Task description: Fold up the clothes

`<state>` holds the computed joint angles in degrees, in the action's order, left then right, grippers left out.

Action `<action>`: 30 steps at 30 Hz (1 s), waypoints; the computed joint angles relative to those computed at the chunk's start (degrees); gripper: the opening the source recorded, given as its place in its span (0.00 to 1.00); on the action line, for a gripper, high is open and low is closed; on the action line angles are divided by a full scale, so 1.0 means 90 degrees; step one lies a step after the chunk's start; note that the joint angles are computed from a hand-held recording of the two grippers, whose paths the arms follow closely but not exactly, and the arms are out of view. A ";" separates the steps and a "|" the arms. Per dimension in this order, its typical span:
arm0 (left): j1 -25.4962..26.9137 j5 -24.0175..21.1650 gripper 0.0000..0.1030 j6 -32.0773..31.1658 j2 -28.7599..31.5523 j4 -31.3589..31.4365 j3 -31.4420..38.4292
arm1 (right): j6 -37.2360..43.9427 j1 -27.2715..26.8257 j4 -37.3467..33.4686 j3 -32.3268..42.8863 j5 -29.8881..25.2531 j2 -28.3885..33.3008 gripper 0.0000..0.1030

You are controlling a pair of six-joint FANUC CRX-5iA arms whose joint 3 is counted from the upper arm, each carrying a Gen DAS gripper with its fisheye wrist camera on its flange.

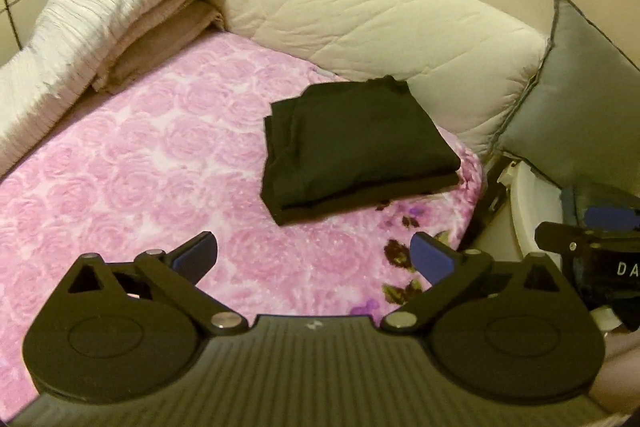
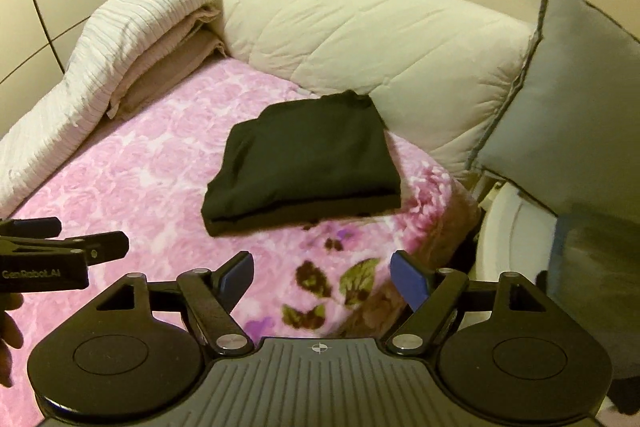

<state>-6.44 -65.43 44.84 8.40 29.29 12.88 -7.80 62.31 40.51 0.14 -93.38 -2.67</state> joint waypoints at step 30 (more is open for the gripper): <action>-0.1226 -0.0596 0.96 0.3086 0.0522 -0.1911 0.1506 | 0.1920 -0.0958 -0.0458 -0.0443 0.0881 -0.0889 0.77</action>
<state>-17.48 -70.79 72.62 13.10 12.09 26.43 9.48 53.69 36.38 -3.85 -85.45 -10.67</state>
